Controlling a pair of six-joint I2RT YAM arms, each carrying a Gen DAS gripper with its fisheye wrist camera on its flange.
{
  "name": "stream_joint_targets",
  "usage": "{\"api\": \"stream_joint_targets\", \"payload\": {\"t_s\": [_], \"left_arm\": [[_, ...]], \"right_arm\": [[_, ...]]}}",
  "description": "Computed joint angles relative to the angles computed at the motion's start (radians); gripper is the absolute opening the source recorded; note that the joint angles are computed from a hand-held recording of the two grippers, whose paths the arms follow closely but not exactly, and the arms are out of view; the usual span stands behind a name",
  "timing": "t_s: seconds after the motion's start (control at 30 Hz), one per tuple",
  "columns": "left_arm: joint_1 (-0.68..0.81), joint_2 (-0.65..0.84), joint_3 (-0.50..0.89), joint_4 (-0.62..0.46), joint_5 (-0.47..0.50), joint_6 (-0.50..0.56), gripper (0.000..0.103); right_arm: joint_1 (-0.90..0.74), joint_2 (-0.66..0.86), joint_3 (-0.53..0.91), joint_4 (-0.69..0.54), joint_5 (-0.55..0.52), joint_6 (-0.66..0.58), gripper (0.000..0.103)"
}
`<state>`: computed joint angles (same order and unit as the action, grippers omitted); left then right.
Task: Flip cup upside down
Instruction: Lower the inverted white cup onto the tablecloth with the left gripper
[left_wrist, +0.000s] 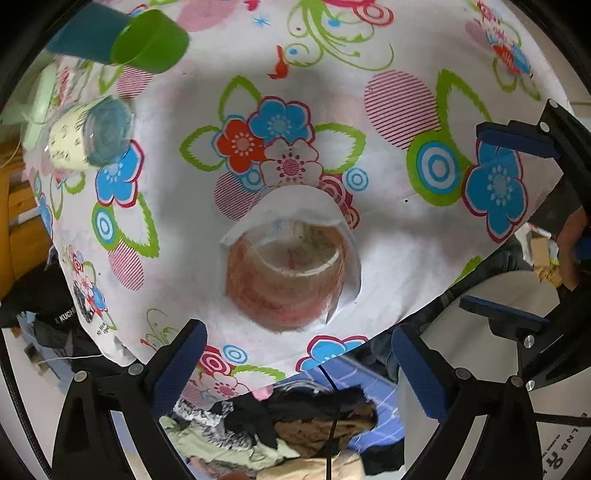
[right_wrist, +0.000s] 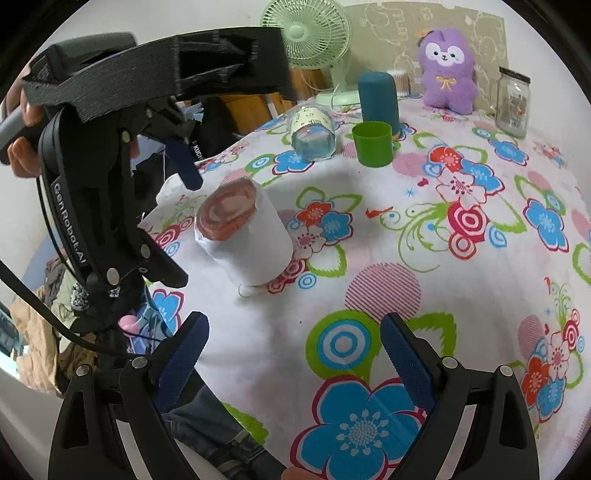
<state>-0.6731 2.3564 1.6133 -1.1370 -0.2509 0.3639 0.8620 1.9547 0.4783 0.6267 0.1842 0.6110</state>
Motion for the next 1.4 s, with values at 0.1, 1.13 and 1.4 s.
{"api": "stream_joint_targets", "payload": {"t_s": [0.1, 1.13, 1.4], "left_arm": [[0.017, -0.043, -0.051, 0.041, 0.020, 0.004, 0.101], [0.281, -0.482, -0.589, 0.564, 0.307, 0.040, 0.101], [0.327, -0.607, -0.742, 0.723, 0.399, 0.016, 0.101]], "right_arm": [[0.005, -0.017, 0.012, -0.034, 0.019, 0.007, 0.095], [0.105, -0.179, 0.186, -0.443, 0.221, 0.032, 0.095], [0.138, -0.202, 0.218, -0.500, 0.266, 0.042, 0.096]]}}
